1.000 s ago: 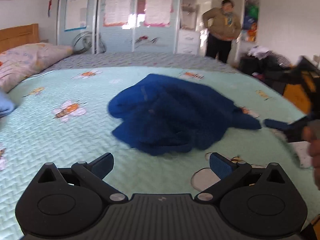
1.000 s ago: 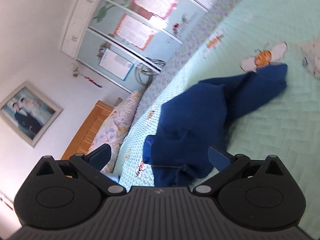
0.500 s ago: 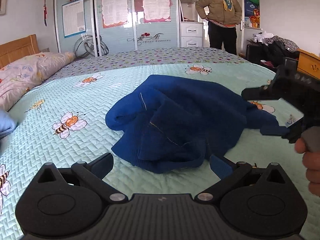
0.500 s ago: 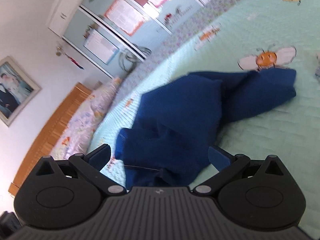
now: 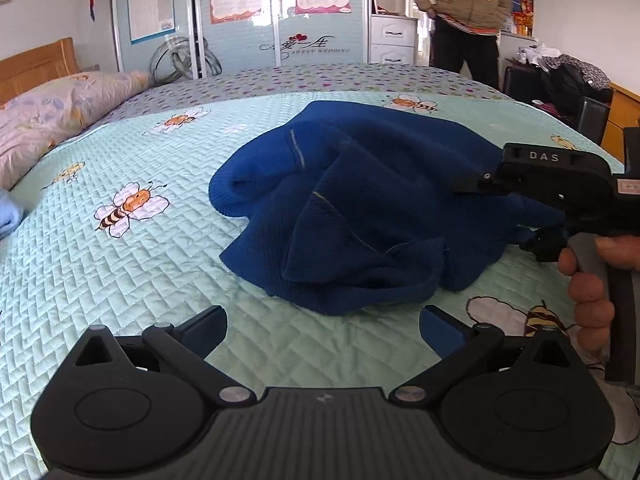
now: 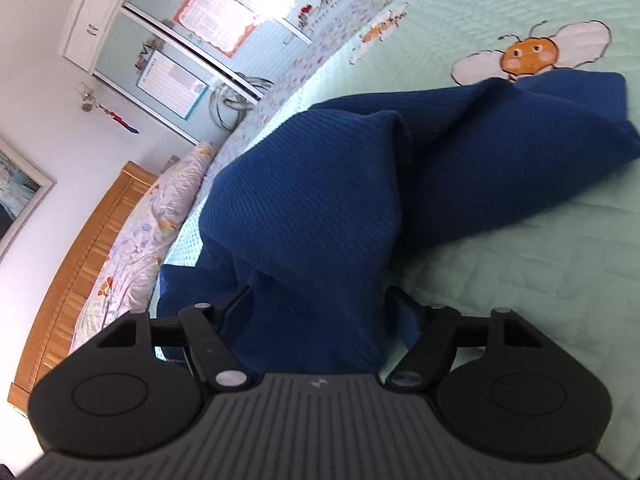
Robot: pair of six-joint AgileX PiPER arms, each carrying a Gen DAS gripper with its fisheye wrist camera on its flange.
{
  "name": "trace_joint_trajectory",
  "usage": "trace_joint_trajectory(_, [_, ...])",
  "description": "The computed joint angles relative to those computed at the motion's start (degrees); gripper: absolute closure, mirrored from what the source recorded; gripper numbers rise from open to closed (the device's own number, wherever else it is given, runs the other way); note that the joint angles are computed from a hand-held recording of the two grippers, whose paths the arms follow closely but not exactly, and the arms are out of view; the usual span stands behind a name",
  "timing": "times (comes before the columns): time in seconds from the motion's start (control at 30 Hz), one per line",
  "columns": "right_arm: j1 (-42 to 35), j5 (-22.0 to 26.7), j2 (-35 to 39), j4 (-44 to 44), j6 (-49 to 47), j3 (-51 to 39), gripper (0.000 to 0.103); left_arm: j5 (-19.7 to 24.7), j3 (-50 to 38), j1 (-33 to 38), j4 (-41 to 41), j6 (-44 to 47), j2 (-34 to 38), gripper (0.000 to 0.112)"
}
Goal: Fold clothes
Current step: 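Move the right tool to the blue sweatshirt and close it on the fabric, then lift the sweatshirt with the right tool while the left tool grasps its hem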
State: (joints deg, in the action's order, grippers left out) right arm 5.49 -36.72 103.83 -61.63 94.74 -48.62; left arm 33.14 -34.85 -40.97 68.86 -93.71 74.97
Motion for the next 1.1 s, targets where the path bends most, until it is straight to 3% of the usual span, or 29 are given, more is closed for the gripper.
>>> trace_joint_trajectory(0.03, [0.32, -0.35, 0.11, 1.15, -1.41, 0.16, 0.043, -0.51, 0.12, 0.54, 0.23, -0.41, 0.01, 0.010])
trace_joint_trajectory(0.1, [2.34, 3.33, -1.69, 2.10, -4.12, 0.57, 0.080, -1.50, 0.39, 1.50, 0.70, -1.38, -0.06, 0.010])
trace_joint_trajectory(0.17, [4.22, 6.60, -3.30, 3.12, -7.08, 0.72, 0.097, -2.28, 0.96, 2.29, 1.83, -3.15, -0.40, 0.010])
trace_joint_trajectory(0.3, [6.66, 7.42, -7.56, 9.68, -14.40, 2.39, 0.098, -3.18, 1.53, 2.97, 1.98, -4.00, -1.22, 0.010])
trace_joint_trajectory(0.43, [9.02, 8.77, -12.71, 10.87, -15.90, 1.24, 0.098, -2.18, 2.28, 2.21, 3.10, -4.94, -3.31, 0.010])
trace_joint_trajectory(0.63, [12.16, 12.14, -15.25, -3.19, -1.31, -6.86, 0.098, 0.29, 3.15, -0.09, 6.49, -7.05, -5.33, 0.010])
trace_joint_trajectory(0.73, [14.35, 16.67, -13.59, -13.20, 7.37, -11.09, 0.098, 3.90, 2.95, -3.12, 9.17, -7.44, -4.64, 0.010])
trace_joint_trajectory(0.9, [14.61, 16.82, -12.02, -14.34, 10.66, -10.83, 0.098, 9.83, 0.54, -6.30, 17.76, -7.44, 2.16, 0.010])
trace_joint_trajectory(1.1, [15.20, 17.01, -14.26, -24.38, 20.44, -12.66, 0.098, 10.01, -5.05, -6.82, 24.02, -5.98, 10.41, 0.010])
